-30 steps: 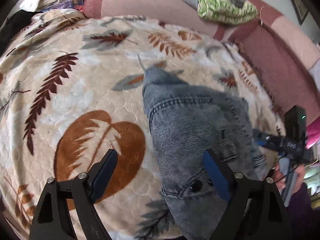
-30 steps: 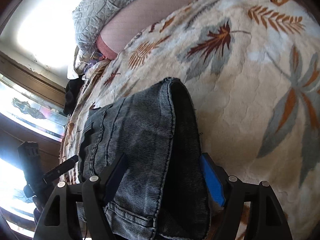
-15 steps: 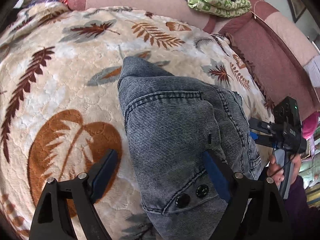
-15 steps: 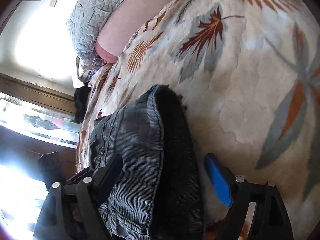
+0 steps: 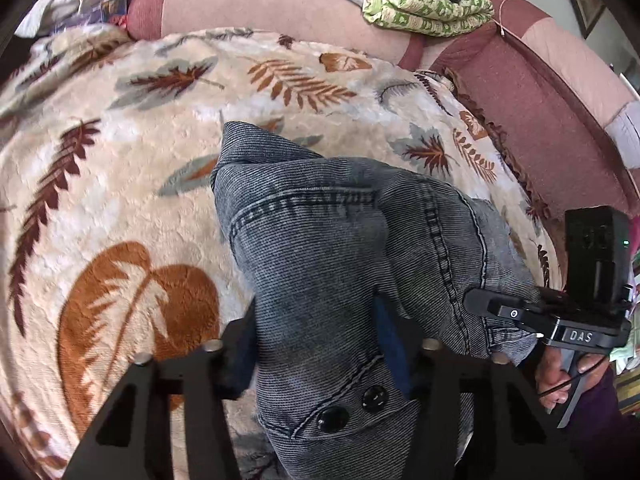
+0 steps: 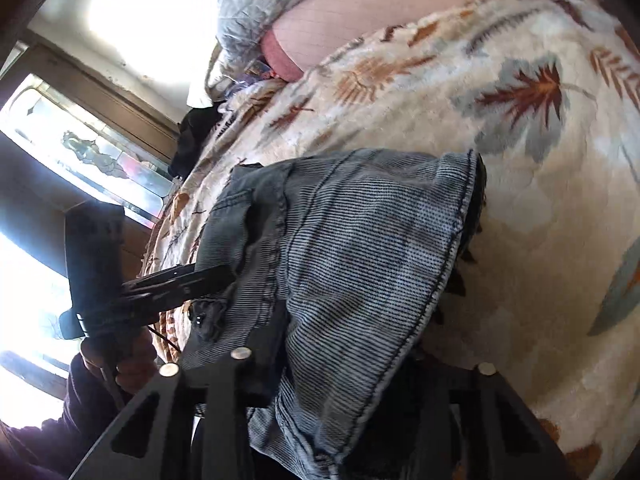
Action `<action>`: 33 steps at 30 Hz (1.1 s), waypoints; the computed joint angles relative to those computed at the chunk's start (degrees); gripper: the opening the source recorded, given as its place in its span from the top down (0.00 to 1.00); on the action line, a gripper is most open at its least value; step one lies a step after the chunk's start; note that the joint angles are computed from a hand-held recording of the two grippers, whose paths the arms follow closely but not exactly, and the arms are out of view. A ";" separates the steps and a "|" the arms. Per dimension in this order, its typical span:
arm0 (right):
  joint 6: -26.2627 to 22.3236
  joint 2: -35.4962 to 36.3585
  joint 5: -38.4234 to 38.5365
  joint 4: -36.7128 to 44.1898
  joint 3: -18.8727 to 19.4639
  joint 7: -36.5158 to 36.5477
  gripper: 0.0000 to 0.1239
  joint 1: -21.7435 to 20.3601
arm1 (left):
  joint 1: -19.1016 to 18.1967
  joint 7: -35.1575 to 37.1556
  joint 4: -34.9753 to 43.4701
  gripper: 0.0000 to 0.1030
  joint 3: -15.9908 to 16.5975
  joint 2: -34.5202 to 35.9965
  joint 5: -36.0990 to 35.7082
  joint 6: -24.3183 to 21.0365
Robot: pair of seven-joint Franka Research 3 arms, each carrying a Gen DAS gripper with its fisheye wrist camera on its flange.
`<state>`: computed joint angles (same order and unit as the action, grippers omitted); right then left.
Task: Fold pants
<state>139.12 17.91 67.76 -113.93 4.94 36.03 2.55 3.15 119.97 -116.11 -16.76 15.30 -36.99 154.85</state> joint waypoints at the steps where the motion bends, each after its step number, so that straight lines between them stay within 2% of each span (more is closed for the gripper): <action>1: 0.99 -0.69 0.24 -0.25 0.22 -0.92 0.72 0.28 | -0.02 -0.03 0.28 0.54 0.02 -0.25 0.23 -0.16; 4: 2.80 -1.70 0.72 0.70 0.57 -3.30 0.72 1.09 | -1.07 -1.93 2.09 0.55 0.92 -0.60 3.27 0.21; 8: 4.80 1.22 0.54 6.89 0.80 -2.98 0.72 1.58 | -3.00 -8.52 8.18 0.55 3.06 1.63 11.68 1.57; 11: 3.97 5.98 -0.11 14.22 1.43 0.23 0.72 0.80 | -3.74 -14.34 14.78 0.55 4.30 5.96 18.51 0.76; 14: 3.46 12.98 -3.10 22.84 1.94 5.49 0.72 0.32 | -6.02 -22.60 23.73 0.55 7.34 13.06 26.91 -1.91; 15: 3.39 15.03 -4.72 25.16 2.08 7.91 0.72 0.33 | -7.66 -26.51 27.39 0.55 9.44 16.19 30.61 -3.30; 17: 2.61 20.13 -8.70 30.27 1.77 14.04 0.66 0.60 | -10.38 -32.62 31.77 0.55 12.82 20.33 36.97 -5.70; 18: 2.86 22.93 -12.34 32.88 0.49 18.83 0.61 1.84 | -11.80 -35.20 34.24 0.51 14.50 22.73 40.27 -7.44; 19: 3.69 24.36 -14.70 33.85 -0.22 21.66 0.45 2.59 | -11.93 -36.28 35.02 0.41 14.68 23.91 41.88 -7.88; 20: 4.83 25.41 -15.49 34.04 0.08 22.39 0.41 2.49 | -12.77 -38.78 34.82 0.38 15.70 24.38 44.11 -7.40; 22: 7.79 24.79 -13.25 31.97 3.71 17.76 0.41 -0.12 | -13.47 -42.30 30.82 0.35 16.51 22.17 47.67 -3.66; 23: 8.50 23.90 -14.62 30.89 3.76 18.63 0.41 -0.03 | -13.33 -42.79 29.92 0.35 16.16 21.23 48.92 -3.82; 25: 11.41 20.97 -17.24 27.66 3.55 20.84 0.41 0.55 | -14.67 -47.09 25.68 0.35 17.50 17.52 53.35 -2.43; 28: 18.58 13.54 -12.29 18.63 8.04 12.78 0.40 -2.73 | -17.12 -55.59 15.12 0.32 20.76 9.20 62.21 3.37; 31: 21.25 5.88 -2.50 10.68 11.20 2.71 0.40 -5.70 | -23.62 -72.96 5.46 0.23 28.12 0.48 79.41 7.69; 33: 23.51 0.21 4.32 5.37 12.05 -4.61 0.39 -6.24 | -27.58 -87.55 0.71 0.16 31.90 -5.05 94.45 7.74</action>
<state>162.63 18.12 72.07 -108.56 17.00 31.42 -3.69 -24.43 32.42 -115.40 15.15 10.25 57.46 162.59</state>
